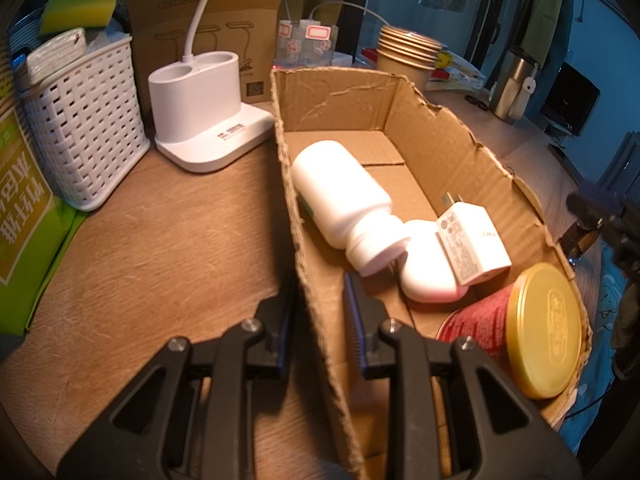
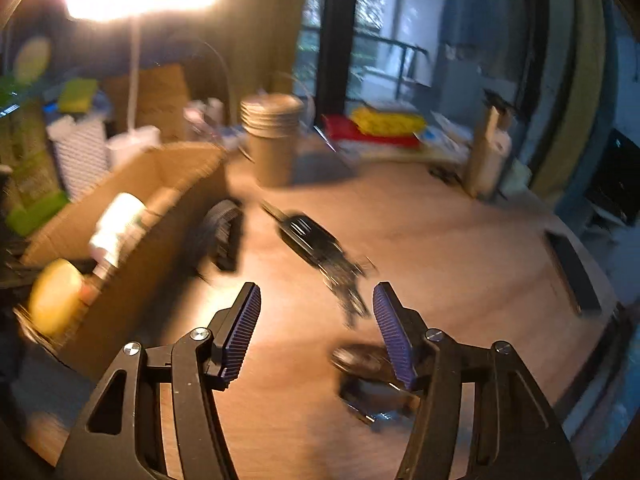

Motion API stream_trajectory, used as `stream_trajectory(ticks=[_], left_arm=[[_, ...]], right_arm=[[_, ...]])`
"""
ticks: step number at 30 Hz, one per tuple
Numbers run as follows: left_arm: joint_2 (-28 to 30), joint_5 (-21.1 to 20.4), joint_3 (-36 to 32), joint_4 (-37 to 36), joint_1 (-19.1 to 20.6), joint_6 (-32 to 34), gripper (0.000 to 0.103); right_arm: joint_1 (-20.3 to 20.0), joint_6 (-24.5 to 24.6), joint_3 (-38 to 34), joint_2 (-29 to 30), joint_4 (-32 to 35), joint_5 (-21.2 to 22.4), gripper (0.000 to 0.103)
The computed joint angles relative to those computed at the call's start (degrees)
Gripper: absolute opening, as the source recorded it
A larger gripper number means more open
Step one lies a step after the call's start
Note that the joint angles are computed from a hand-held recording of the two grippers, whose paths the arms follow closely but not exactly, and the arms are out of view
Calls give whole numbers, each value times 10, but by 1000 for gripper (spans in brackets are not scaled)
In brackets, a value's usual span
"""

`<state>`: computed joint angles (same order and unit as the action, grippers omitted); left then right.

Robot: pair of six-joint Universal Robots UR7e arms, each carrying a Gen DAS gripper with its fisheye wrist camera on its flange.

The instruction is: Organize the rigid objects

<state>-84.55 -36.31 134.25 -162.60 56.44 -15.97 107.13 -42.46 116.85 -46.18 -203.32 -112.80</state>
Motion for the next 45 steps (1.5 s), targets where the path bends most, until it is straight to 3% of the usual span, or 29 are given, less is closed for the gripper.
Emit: stream_trajectory(ticks=[11, 15, 23, 32, 39, 45], left_arm=[[0, 0, 0, 0, 0, 0, 25], [0, 0, 0, 0, 0, 0, 25], [0, 0, 0, 1, 0, 0, 25], [0, 0, 0, 1, 0, -1, 25], [0, 0, 0, 1, 0, 0, 25], [0, 0, 0, 1, 0, 0, 26]], right_arm=[[-25, -11, 31, -16, -75, 28, 67], [-24, -20, 45, -16, -113, 16, 76], [-41, 3, 39, 2, -105, -21, 76], [-60, 21, 49, 1, -88, -18, 76], [-70, 22, 58, 4, -102, 13, 52], [-70, 17, 59, 6, -108, 24, 50]])
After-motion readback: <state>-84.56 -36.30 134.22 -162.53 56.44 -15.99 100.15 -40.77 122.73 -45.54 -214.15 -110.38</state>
